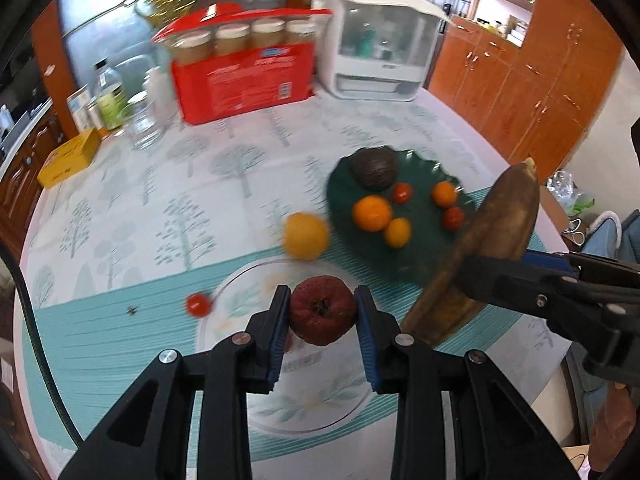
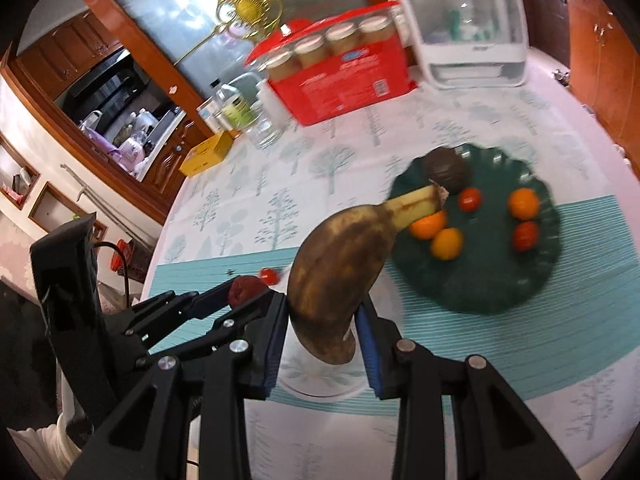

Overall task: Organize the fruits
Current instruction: 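Carry the banana with the right tool while the left tool carries the tomato onto the green plate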

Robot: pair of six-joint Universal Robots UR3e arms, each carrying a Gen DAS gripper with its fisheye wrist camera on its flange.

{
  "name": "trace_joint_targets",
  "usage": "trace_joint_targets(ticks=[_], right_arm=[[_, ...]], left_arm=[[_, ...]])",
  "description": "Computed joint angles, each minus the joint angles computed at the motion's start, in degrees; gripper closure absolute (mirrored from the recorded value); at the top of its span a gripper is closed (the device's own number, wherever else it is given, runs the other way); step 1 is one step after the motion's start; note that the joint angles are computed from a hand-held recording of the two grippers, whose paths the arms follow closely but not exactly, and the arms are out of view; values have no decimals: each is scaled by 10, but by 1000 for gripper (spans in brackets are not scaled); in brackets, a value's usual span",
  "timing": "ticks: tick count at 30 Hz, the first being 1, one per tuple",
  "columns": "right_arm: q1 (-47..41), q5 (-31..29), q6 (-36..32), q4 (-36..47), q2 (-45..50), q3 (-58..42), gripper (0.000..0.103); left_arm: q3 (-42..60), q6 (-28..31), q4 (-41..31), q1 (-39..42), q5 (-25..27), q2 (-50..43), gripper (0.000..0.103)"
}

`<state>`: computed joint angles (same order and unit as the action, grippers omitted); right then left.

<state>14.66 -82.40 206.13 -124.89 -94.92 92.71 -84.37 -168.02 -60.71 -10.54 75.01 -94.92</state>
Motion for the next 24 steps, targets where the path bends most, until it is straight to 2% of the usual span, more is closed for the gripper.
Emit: trace_joint_targets(ticks=[5,10,17,24], right_arm=[[-101,46,-81,60,-69,39,69],[-207,107,-178,113,-84,58,69],[-291,173,-288,174,10,21,69],[-308,189,-315,185,116,-43,69]], left_arm=[[91,-62,1,-69,29,-79,73],[189,-122,0,-127,72,-171,73],[310,-195,-28,-171,120,-289,73],[441,-254,-72,-195,157,-397,73]])
